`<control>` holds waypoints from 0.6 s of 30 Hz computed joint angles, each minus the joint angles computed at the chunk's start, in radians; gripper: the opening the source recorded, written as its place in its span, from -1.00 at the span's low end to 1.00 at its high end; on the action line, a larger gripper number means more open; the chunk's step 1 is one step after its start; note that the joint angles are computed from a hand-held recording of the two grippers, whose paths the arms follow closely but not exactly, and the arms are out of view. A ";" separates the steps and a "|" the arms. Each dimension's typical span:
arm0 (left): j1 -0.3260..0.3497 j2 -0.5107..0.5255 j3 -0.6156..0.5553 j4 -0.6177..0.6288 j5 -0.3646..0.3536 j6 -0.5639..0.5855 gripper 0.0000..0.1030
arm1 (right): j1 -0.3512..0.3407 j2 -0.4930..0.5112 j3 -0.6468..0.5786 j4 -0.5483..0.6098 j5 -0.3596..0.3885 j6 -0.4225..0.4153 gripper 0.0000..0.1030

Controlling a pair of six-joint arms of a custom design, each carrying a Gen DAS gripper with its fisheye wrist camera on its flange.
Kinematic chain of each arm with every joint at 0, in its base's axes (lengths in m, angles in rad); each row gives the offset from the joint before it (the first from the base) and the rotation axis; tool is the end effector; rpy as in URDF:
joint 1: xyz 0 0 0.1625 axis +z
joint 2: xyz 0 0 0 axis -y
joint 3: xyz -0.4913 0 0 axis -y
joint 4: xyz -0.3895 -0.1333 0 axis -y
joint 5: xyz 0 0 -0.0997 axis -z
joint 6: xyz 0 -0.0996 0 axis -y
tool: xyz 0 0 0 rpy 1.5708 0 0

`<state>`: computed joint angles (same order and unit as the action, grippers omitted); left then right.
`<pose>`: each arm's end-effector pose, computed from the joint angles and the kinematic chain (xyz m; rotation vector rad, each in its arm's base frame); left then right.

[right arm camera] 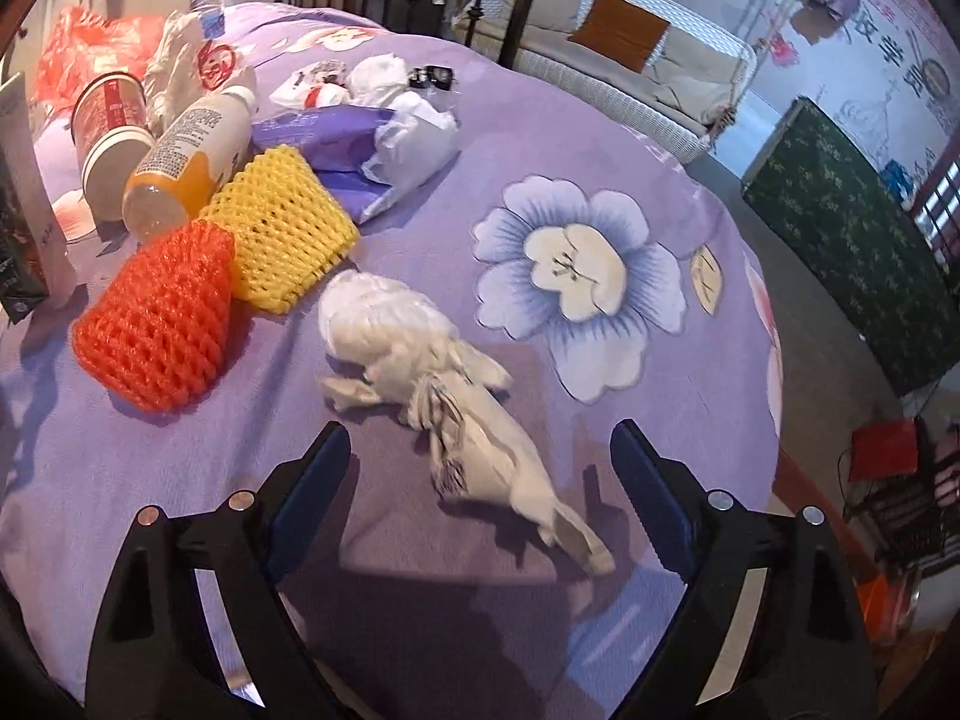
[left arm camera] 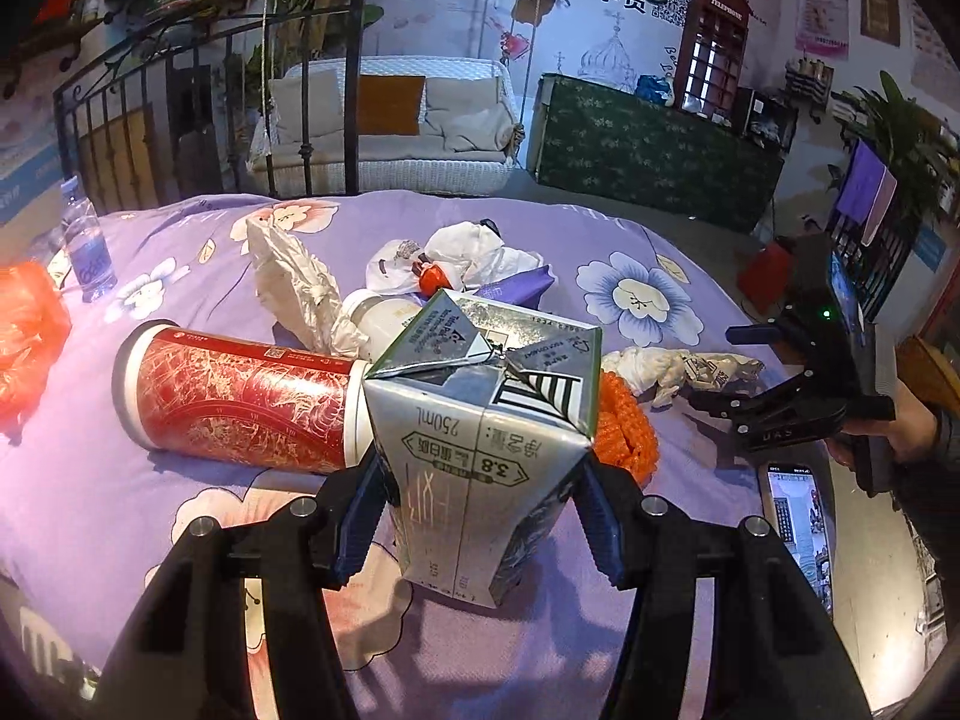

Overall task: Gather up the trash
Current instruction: 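Grasp the white crumpled plastic bag with the right tool while the left tool lifts the carton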

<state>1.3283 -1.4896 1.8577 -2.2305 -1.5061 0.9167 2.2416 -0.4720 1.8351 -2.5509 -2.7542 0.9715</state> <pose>0.0090 -0.5454 0.4455 1.6098 2.4850 -0.3786 0.4029 -0.4416 -0.0674 -0.0415 -1.9966 0.7125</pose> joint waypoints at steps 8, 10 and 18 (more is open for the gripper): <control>0.015 -0.010 0.002 -0.015 0.005 0.015 0.09 | -0.027 -0.018 -0.022 0.180 0.027 0.133 0.45; 0.020 -0.011 0.002 -0.013 0.001 0.019 0.09 | -0.025 -0.025 0.008 0.118 0.048 0.112 -0.12; 0.032 -0.014 -0.005 -0.011 -0.014 0.002 0.09 | 0.007 -0.032 0.037 0.096 0.043 0.192 -0.42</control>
